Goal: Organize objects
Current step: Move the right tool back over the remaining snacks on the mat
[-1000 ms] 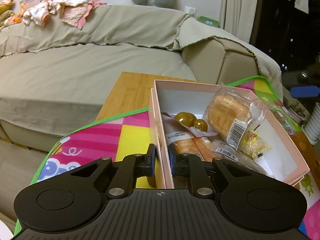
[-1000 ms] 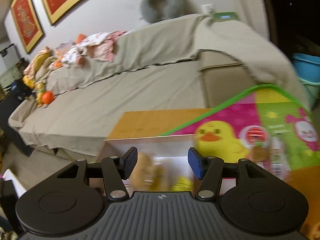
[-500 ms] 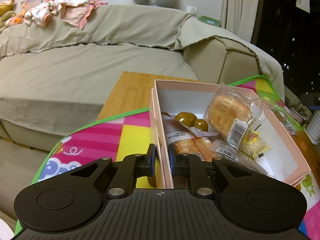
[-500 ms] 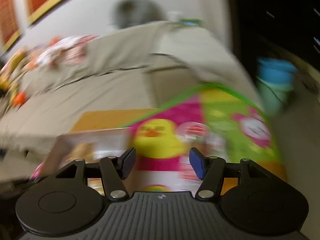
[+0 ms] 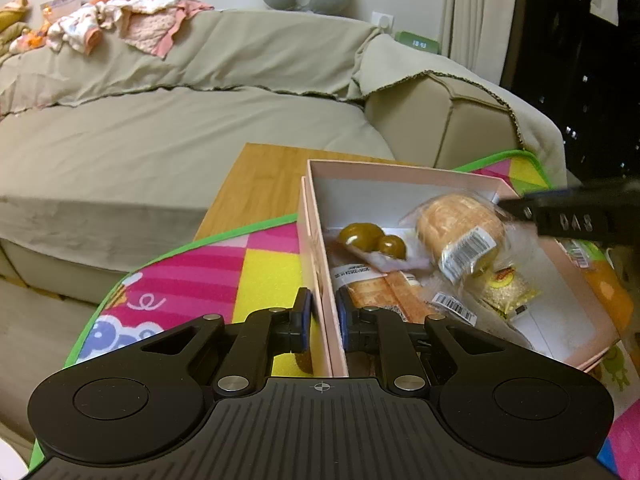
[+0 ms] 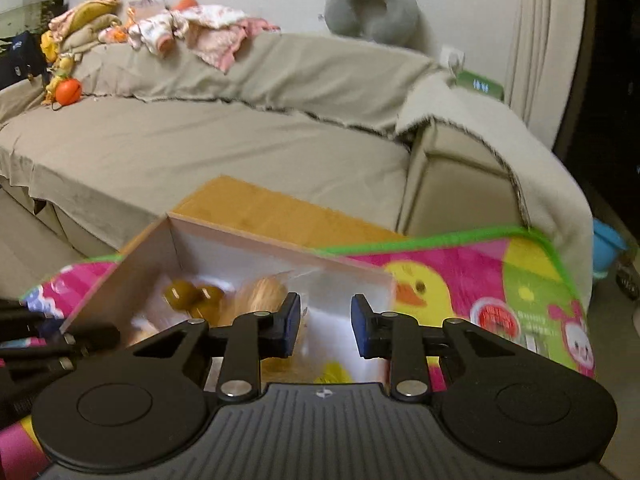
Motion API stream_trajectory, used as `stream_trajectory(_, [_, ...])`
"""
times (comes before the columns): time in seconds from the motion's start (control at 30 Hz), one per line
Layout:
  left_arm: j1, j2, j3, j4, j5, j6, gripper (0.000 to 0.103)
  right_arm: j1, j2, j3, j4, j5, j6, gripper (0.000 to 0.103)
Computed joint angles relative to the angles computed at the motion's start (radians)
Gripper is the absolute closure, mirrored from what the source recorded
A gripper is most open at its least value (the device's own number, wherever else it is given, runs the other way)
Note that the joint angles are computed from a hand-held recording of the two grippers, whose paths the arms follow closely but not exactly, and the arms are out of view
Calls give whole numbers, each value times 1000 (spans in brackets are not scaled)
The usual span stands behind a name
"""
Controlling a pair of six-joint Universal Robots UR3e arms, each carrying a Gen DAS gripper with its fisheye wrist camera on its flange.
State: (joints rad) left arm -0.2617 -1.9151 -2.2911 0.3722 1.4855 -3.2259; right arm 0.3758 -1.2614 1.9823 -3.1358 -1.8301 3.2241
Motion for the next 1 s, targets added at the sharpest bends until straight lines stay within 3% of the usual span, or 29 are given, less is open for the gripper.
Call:
stream_trajectory(0.23, [13,2,-12,10,-17,5,87,-49,-89,161,-41,100,-27,76])
stream_trajectory(0.33, [12,3,-10,6,-16,7,87,-144,-208,282,-80,230,-28,75])
stream_trajectory(0.37, [12,3,-10,6,-16,7,87,-211,-278,342,-85,321,-27,73])
stream_trajectory(0.4, [11,2,-9,6,-14,7,87,-251,-341,384,-79,352,-7,63])
stream_trajectory(0.47, [11,2,-9,7,-14,6,87,-318,-429,457,-100,333,-2,54])
stream_trajectory(0.63, [9,1,-8,7,-12,6,87,-532,-592,574,-27,370,-54,53])
stream_trajectory(0.8, [9,1,-6,2,-8,12,87,-610,-488,602,-96,382,-65,53])
stream_trajectory(1.0, [-6,-5,5,-18,13,17,88,-518,-203,513,-280,301,14,50])
